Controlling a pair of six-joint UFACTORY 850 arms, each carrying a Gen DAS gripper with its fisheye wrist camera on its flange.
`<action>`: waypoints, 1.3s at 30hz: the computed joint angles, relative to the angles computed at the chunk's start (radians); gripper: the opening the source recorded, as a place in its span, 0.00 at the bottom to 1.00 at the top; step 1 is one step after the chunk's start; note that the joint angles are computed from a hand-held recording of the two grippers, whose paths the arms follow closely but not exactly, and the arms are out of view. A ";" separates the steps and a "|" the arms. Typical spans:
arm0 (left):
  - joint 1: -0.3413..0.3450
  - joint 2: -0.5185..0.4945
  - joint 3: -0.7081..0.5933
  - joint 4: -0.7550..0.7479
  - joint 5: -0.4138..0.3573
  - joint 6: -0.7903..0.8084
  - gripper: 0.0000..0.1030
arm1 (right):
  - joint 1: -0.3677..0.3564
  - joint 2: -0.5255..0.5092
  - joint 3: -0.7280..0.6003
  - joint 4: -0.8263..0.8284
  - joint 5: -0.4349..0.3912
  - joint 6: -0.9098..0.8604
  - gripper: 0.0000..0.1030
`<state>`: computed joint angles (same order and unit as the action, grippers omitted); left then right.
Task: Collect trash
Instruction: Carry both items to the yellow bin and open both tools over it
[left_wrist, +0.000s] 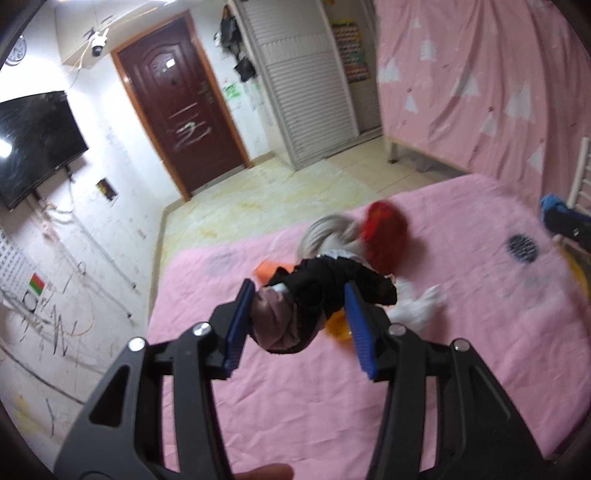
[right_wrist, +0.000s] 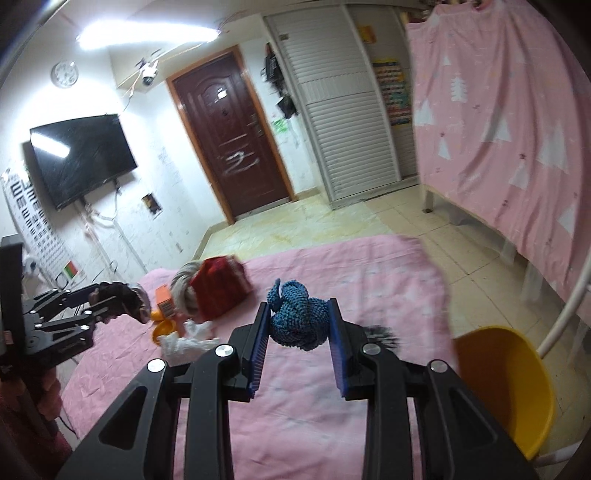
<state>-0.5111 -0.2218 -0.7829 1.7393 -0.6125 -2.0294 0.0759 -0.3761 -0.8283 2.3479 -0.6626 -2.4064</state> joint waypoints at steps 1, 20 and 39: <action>-0.010 -0.002 -0.006 0.009 -0.004 -0.003 0.46 | -0.014 0.004 0.006 0.004 -0.005 0.000 0.24; -0.181 -0.213 -0.326 0.065 0.201 0.029 0.47 | -0.245 0.033 0.076 0.077 -0.086 -0.023 0.24; -0.221 -0.382 -0.574 -0.276 0.309 0.346 0.69 | -0.327 -0.046 0.032 0.066 -0.083 0.045 0.49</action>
<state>-0.7323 -0.6035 -1.3570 1.4631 -0.3035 -1.6836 -0.2513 -0.4217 -0.7967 2.4138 -0.7457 -2.3610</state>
